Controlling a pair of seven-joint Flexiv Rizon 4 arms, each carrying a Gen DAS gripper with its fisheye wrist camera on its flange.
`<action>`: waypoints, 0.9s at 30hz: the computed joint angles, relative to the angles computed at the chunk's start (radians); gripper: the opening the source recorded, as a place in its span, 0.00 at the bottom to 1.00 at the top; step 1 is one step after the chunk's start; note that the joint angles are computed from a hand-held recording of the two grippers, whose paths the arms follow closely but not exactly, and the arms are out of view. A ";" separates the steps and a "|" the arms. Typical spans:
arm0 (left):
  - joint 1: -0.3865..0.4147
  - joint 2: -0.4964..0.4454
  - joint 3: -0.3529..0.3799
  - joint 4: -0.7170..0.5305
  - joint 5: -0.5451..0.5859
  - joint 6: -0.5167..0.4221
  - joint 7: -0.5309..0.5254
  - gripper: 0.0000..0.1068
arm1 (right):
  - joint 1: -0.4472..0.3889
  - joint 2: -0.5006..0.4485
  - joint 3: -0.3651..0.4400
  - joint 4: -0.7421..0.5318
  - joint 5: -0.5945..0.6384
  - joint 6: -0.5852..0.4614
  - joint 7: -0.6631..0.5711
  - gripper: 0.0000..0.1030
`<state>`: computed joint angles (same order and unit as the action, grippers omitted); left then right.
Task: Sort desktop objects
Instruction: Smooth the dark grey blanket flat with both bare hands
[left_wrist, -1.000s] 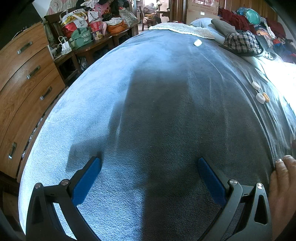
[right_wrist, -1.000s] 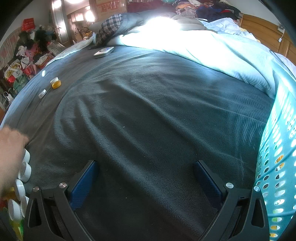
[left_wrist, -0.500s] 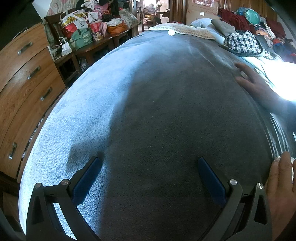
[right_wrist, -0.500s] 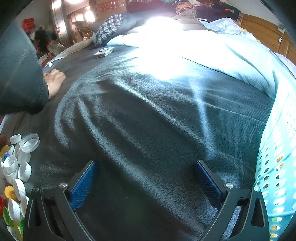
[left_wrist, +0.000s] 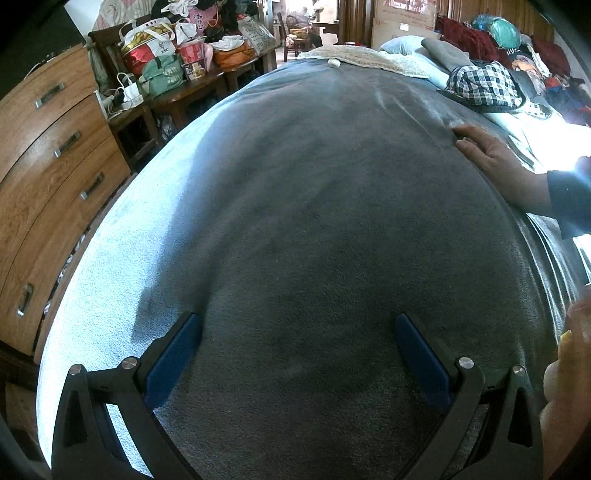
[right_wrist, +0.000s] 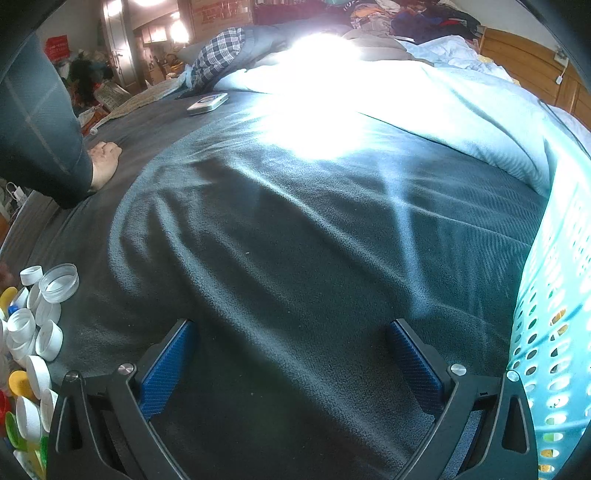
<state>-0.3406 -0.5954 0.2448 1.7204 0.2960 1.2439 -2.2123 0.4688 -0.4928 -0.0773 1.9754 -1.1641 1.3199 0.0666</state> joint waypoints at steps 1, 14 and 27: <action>0.000 -0.001 -0.001 -0.001 0.000 -0.001 0.000 0.96 | 0.000 0.000 0.000 0.000 0.000 0.000 -0.001 1.00; 0.002 0.000 -0.002 -0.001 0.002 -0.001 -0.001 0.96 | 0.000 -0.001 0.001 -0.001 0.001 -0.001 -0.001 1.00; 0.009 -0.004 -0.015 0.004 -0.026 0.006 0.016 0.96 | -0.001 -0.001 0.002 -0.001 0.002 -0.001 -0.003 1.00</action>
<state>-0.3314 -0.5993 0.2297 1.7242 0.2699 1.2503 -2.1962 0.4683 -0.4934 -0.0757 1.9745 -1.1623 1.3192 0.0632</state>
